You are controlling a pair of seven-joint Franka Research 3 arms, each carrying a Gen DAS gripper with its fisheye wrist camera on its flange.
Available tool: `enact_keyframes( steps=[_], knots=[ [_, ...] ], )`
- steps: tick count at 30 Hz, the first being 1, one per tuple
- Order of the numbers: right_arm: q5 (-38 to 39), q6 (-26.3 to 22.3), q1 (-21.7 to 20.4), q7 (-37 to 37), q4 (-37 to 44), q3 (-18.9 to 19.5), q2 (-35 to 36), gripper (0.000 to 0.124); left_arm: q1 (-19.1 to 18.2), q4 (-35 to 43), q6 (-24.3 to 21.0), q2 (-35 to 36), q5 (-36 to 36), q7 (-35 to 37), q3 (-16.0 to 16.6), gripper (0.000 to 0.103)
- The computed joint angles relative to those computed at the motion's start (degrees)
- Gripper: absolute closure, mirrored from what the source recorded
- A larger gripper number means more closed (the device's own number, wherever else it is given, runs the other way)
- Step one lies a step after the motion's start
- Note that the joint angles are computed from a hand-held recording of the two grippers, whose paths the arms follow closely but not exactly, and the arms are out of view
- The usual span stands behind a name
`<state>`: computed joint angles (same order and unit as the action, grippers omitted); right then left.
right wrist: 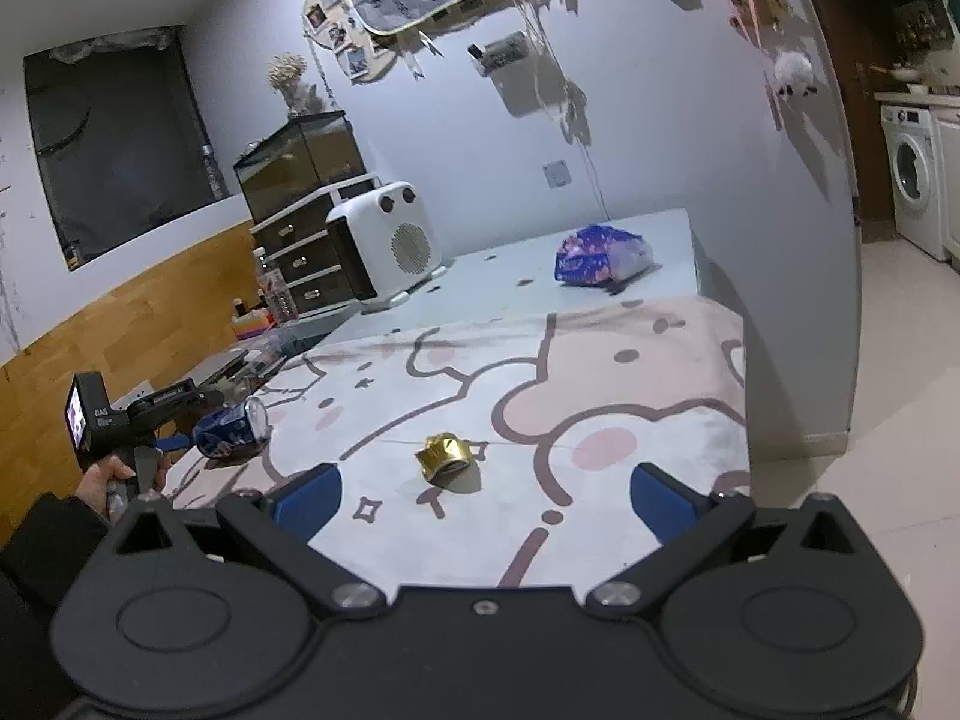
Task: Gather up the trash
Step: 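Grasp the blue crushed can with the left tool while the right tool grasps the gold foil wrapper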
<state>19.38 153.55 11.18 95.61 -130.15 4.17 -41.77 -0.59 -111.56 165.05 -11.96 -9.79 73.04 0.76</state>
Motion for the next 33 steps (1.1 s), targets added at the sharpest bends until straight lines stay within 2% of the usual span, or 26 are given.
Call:
enact_keyframes(
  steps=[1, 2, 3, 6, 9, 12, 15, 18, 22, 26, 31, 33],
  knots=[
    [-0.2, 0.3, -0.4, 0.5, 0.1, 0.4, 0.6, 0.021, -1.9, 0.2, 0.6, 0.7, -3.9, 2.9, 1.6, 0.000],
    [-0.3, 0.4, -0.8, 1.1, 0.5, 0.7, 1.3, 0.021, -3.0, 1.6, -1.5, 1.4, -6.7, 5.7, 2.7, 0.000],
    [-0.5, 0.5, -0.9, 1.5, 0.9, 0.9, 2.1, 0.021, -3.3, 2.9, -3.6, 2.0, -8.1, 8.0, 2.9, 0.000],
    [-0.9, 2.0, -0.9, 2.8, 2.4, 1.9, 4.7, 0.021, -4.7, 4.3, -5.7, 2.5, -14.9, 19.0, 3.1, 0.001],
    [-1.3, 3.1, -0.1, 3.6, 3.9, 2.4, 7.0, 0.021, -6.9, 6.6, -12.4, 2.6, -26.4, 32.5, 4.2, 0.001],
    [-1.6, 3.8, 0.7, 4.3, 4.9, 2.9, 8.5, 0.021, -7.3, 8.0, -19.3, 2.1, -32.5, 42.6, 3.7, 0.001],
    [-2.4, 4.0, 0.7, 5.5, 5.6, 3.5, 9.6, 0.021, -6.9, 8.6, -24.1, 1.8, -33.5, 48.1, 1.6, 0.001],
    [-3.6, 4.7, 0.2, 7.0, 6.0, 4.2, 10.5, 0.021, -6.3, 8.3, -25.5, 1.3, -31.2, 51.1, -1.0, 0.001],
    [-5.7, 5.5, -1.0, 9.6, 7.2, 5.2, 12.4, 0.023, -5.8, 6.9, -24.3, 0.1, -24.2, 49.2, -3.5, 0.001],
    [-6.7, 7.9, -0.8, 11.4, 8.3, 5.5, 14.7, 0.024, -6.7, 6.8, -25.4, -0.8, -26.1, 50.7, -1.8, 0.001],
    [-6.3, 13.0, 0.7, 12.5, 7.2, 5.2, 16.9, 0.024, -5.9, 6.7, -19.7, -0.7, -26.9, 47.2, -1.4, 0.000],
    [-5.8, 13.3, 1.8, 11.8, 6.9, 4.6, 17.8, 0.024, -5.6, 6.8, -17.9, -0.2, -26.7, 45.0, -1.3, 0.000]
  ],
)
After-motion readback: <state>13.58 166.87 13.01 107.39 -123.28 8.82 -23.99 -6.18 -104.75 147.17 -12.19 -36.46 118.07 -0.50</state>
